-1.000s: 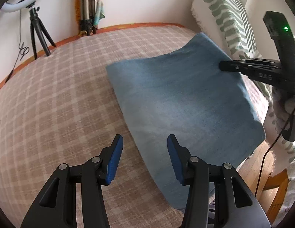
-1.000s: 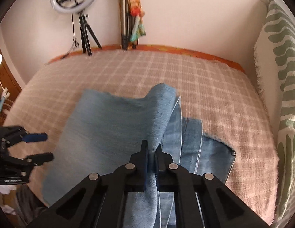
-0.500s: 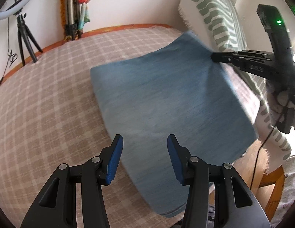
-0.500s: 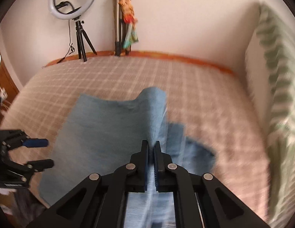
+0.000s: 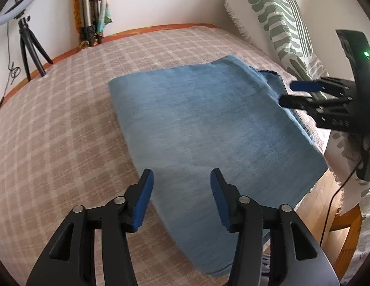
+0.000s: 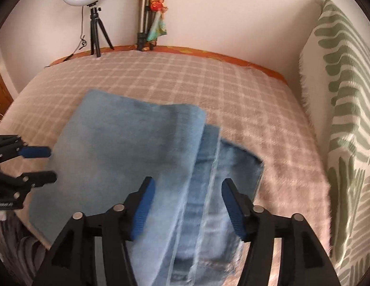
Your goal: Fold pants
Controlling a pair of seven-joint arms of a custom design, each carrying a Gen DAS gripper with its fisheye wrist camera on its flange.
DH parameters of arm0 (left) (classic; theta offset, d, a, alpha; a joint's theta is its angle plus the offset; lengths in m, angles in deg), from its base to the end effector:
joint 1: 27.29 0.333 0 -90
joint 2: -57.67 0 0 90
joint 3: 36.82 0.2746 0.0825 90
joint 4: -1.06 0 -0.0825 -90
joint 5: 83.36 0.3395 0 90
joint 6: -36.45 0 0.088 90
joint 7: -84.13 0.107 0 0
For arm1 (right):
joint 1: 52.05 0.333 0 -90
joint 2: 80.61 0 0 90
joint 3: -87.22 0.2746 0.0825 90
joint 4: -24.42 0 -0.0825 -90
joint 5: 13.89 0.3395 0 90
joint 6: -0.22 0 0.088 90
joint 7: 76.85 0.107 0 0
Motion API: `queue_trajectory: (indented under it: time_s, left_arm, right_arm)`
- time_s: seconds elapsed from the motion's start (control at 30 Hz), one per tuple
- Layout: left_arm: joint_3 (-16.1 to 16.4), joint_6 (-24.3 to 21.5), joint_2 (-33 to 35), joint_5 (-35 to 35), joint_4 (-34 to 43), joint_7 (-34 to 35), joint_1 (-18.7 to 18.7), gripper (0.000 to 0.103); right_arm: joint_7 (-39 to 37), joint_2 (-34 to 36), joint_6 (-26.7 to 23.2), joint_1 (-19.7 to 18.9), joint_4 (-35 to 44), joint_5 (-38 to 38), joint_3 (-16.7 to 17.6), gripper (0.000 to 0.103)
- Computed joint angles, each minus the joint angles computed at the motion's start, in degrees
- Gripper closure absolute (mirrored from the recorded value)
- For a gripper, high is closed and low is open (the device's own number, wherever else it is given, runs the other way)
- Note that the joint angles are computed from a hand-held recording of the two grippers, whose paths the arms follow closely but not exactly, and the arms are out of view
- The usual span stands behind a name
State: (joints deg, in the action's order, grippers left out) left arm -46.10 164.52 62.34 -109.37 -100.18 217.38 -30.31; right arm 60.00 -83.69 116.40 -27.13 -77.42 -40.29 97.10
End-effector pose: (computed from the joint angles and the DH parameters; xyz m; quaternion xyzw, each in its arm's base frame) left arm 0.5608 -0.1328 0.5240 -0.3816 0.8813 -0.2722 0.0609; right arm 0.4509 0.2849 0.5714 -0.6585 0.7039 -0.2323 0.1301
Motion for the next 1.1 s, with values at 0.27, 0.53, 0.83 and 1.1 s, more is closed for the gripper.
queue_trajectory:
  time_s: [0.27,0.53,0.83,1.1]
  left_arm:
    - [0.9,-1.4,1.5,1.3,1.9,-3.2,1.6,0.046]
    - [0.6,-3.6,2.1,2.0,2.5,-4.3,1.9,0.045]
    - [0.5,-6.4,1.7,1.6,1.8,-5.3,1.9,0.039]
    - [0.7,-3.3,-1.0,1.2,-3.0,-2.7,1.1,0.038]
  right_arm:
    - [3.5,-11.7,11.8,-0.3,-14.6,12.1,-0.2,0.033]
    - [4.4,-16.5,18.3,-1.5,-24.6,22.9,1.2,0.058]
    - [3.1,-13.2,6.3,-2.1,-17.0,15.4,3.1,0.096]
    - [5.2,-13.7,9.6,-2.9,-15.1,8.0,3.8,0.032]
